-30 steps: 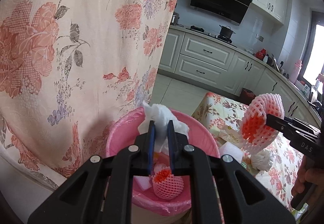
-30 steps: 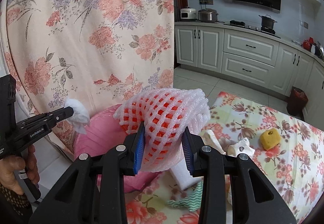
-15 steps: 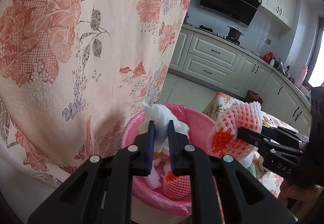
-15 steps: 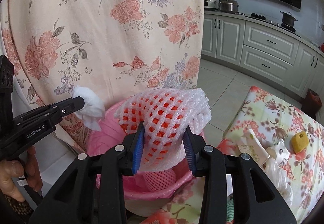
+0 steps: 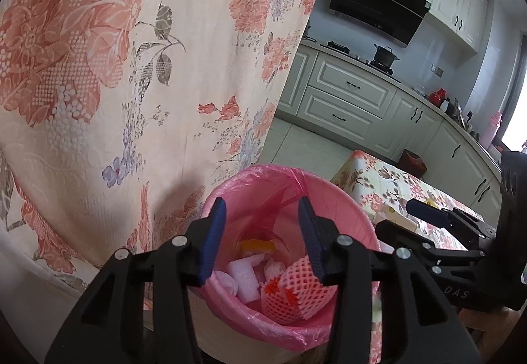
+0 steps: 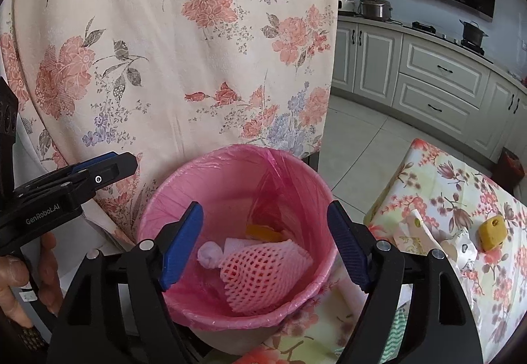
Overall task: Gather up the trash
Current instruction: 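Move both tools back over the table toward the foam block and white bag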
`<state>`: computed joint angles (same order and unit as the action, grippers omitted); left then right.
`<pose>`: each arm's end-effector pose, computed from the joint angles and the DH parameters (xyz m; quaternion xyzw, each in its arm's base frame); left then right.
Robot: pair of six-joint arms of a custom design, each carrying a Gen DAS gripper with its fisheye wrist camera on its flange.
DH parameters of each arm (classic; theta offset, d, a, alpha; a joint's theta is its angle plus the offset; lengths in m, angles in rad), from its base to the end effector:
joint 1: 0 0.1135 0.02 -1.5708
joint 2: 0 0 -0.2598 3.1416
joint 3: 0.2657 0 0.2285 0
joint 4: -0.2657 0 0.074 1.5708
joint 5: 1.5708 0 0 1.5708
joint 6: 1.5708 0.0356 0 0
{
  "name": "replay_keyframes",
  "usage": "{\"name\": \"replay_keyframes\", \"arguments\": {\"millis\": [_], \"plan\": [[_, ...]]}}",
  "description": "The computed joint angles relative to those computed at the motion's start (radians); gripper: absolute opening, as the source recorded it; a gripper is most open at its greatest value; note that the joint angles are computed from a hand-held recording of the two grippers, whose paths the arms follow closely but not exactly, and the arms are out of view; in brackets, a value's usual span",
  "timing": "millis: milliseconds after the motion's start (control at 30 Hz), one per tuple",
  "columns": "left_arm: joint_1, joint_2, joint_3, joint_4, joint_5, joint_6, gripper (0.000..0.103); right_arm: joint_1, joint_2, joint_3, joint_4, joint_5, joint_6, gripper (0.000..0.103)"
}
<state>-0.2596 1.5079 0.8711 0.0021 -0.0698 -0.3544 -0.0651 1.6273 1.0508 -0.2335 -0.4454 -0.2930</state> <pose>0.2952 -0.0758 0.2250 -0.0580 0.8902 -0.1066 0.4392 0.3257 -0.0059 0.2261 -0.1844 0.8904 0.1373 0.3929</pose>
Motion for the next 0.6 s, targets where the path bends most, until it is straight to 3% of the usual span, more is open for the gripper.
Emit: {"name": "replay_keyframes", "arguments": {"millis": [600], "plan": [[-0.166,0.028,0.088,-0.043,-0.077,-0.016,0.049,-0.398,-0.039,-0.004,-0.051,-0.163,-0.129,0.078]]}}
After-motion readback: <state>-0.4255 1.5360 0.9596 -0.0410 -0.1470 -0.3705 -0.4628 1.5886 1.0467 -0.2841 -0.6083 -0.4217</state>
